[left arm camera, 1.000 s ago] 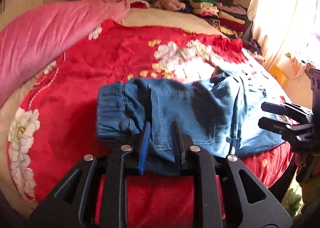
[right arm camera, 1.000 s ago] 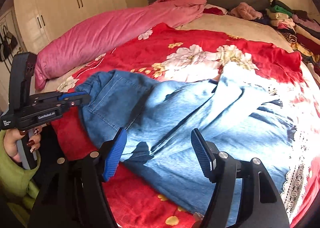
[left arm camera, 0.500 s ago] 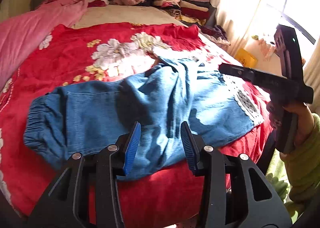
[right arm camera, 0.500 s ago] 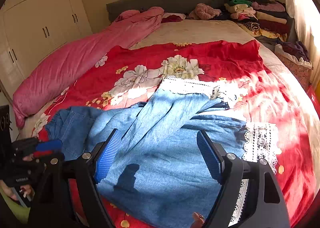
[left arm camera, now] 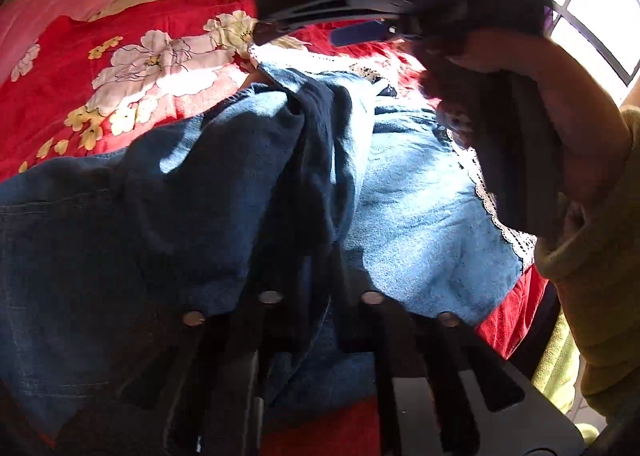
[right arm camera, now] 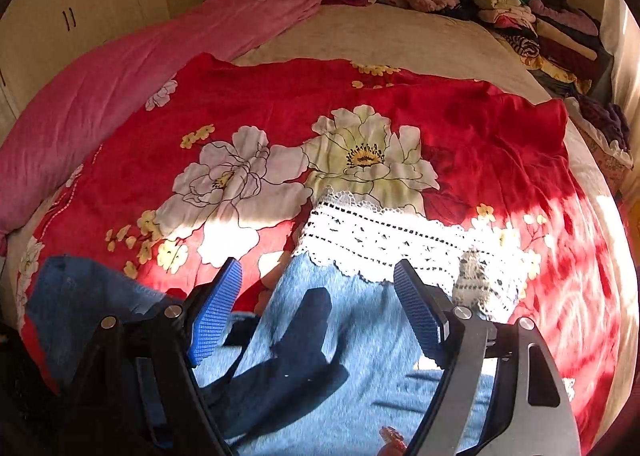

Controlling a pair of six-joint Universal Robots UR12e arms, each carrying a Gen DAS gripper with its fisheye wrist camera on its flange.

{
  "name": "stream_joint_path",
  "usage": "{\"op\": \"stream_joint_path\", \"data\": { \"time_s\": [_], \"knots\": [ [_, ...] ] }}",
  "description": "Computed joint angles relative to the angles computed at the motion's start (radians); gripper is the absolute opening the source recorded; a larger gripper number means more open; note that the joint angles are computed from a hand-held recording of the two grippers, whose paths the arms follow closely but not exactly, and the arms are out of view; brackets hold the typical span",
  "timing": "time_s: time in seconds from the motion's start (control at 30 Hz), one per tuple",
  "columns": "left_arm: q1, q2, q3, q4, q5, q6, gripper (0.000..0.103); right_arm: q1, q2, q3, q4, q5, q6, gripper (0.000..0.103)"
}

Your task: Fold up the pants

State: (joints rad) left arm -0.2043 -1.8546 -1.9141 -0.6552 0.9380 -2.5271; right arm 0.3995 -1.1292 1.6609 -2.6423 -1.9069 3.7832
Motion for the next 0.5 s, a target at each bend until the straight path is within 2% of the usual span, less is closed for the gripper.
{"op": "stream_joint_path", "data": {
  "time_s": [0.13,0.23,0.27,0.3,0.33,0.37,0.4,0.5],
  "knots": [
    [0.000,0.011,-0.027,0.030,-0.015,0.046,0.000,-0.015,0.048,-0.064,0.112,-0.017,0.037,0.077],
    [0.003,0.017,-0.035,0.038,-0.022,0.073,0.000,-0.015,0.076,-0.099,0.160,-0.066,0.025,0.077],
    [0.004,0.016,-0.034,0.034,-0.025,0.079,0.000,-0.015,0.083,-0.105,0.171,-0.085,0.016,0.071],
    [0.006,0.016,-0.032,0.027,-0.028,0.083,0.000,-0.018,0.085,-0.104,0.170,-0.093,0.001,0.061],
    [0.009,0.015,-0.031,0.020,-0.033,0.084,0.000,-0.024,0.081,-0.092,0.153,-0.075,-0.016,0.037],
    [0.011,0.014,-0.030,0.019,-0.035,0.081,0.000,-0.029,0.073,-0.076,0.134,-0.066,-0.020,0.021],
    [0.015,0.015,-0.030,0.015,-0.039,0.081,0.000,-0.029,0.063,-0.056,0.108,-0.074,-0.025,0.014],
    [0.019,0.015,-0.032,0.018,-0.045,0.078,0.000,-0.023,0.010,0.024,-0.004,-0.097,-0.020,0.011]
  ]
}}
